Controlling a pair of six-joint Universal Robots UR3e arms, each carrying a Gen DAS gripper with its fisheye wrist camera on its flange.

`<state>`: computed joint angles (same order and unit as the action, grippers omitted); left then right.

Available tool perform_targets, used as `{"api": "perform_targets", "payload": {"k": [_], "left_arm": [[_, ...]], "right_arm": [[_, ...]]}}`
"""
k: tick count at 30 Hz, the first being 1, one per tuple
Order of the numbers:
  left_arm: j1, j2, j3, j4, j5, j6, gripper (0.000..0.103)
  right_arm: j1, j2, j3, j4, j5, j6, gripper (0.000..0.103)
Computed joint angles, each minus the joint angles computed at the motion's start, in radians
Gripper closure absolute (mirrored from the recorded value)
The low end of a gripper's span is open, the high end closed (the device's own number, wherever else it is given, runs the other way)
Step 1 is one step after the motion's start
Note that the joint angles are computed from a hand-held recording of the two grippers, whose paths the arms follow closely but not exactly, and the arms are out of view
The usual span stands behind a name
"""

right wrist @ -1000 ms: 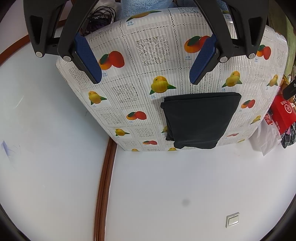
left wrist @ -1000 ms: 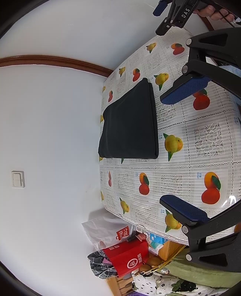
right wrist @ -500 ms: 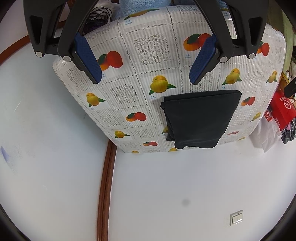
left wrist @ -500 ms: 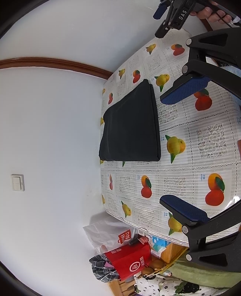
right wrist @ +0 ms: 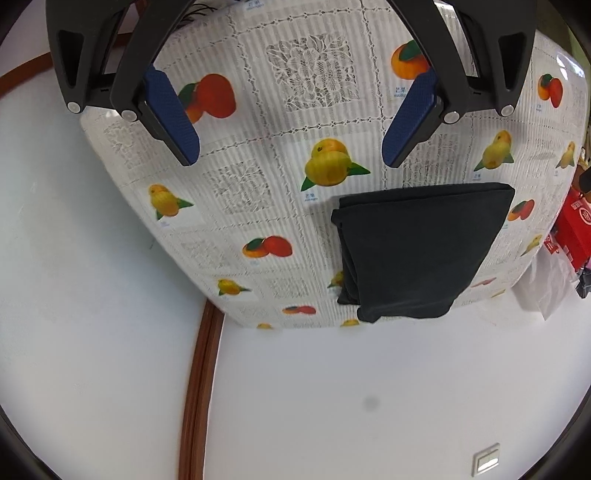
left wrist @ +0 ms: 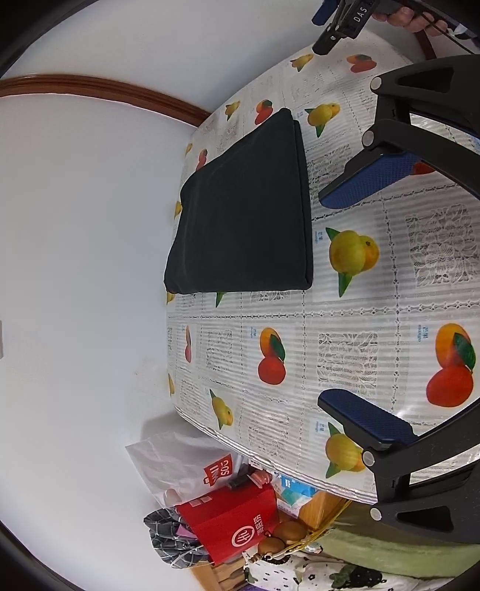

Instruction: Fold small clothes

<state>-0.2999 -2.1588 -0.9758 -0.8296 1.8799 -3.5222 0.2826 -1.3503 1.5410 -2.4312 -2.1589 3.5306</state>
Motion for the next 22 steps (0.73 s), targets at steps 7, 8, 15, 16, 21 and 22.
{"api": "perform_targets", "payload": {"k": [7, 8, 15, 16, 21, 22], "left_arm": [[0.021, -0.045, 0.07, -0.031, -0.023, 0.004, 0.004], [0.024, -0.046, 0.069, -0.03, -0.029, 0.009, 0.004], [0.024, -0.068, 0.114, -0.044, -0.033, 0.025, 0.004], [0.023, -0.068, 0.114, -0.043, -0.033, 0.025, 0.004], [0.021, -0.073, 0.125, -0.04, -0.035, 0.028, 0.004], [0.022, -0.072, 0.123, -0.039, -0.037, 0.029, 0.004]], "right_arm": [[-0.001, 0.049, -0.012, -0.064, 0.005, -0.036, 0.004], [0.004, 0.056, -0.017, -0.075, -0.001, -0.045, 0.004], [0.038, 0.098, -0.074, -0.107, -0.021, -0.08, 0.002], [0.042, 0.102, -0.082, -0.109, -0.021, -0.082, 0.002], [0.059, 0.125, -0.122, -0.103, -0.027, -0.09, 0.001], [0.059, 0.127, -0.126, -0.099, -0.024, -0.088, 0.001]]}}
